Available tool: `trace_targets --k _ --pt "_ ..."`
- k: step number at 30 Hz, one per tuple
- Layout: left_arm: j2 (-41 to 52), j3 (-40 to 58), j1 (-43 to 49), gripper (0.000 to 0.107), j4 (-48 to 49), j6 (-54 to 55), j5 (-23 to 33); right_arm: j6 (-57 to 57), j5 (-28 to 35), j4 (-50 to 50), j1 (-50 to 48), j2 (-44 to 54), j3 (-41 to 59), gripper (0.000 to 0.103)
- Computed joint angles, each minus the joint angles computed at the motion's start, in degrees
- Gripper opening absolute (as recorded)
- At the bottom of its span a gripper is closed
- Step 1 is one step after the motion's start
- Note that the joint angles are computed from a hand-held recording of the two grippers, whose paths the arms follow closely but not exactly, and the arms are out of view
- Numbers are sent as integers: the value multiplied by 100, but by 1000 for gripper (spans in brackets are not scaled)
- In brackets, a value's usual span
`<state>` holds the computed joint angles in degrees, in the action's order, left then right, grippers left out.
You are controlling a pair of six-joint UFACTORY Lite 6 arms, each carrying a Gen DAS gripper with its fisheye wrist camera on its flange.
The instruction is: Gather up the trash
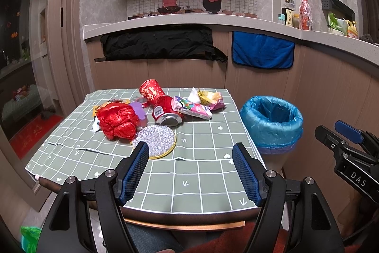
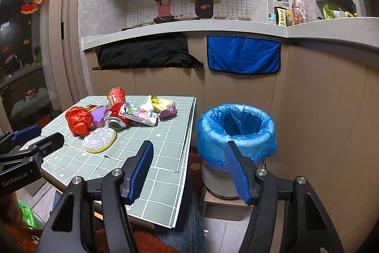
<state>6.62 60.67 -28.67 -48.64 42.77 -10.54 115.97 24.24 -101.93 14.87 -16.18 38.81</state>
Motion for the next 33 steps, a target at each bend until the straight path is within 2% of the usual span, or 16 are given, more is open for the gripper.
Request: trace_targets --k 8,20,33 --pt "13 -56 -62 73 88 -116 -88 -54 93 53 42 -26 14 60" --pt "28 30 -81 73 -276 240 -53 -195 82 181 67 -14 58 60" --pt "65 128 70 73 162 -132 78 -152 30 128 34 74 105 60"
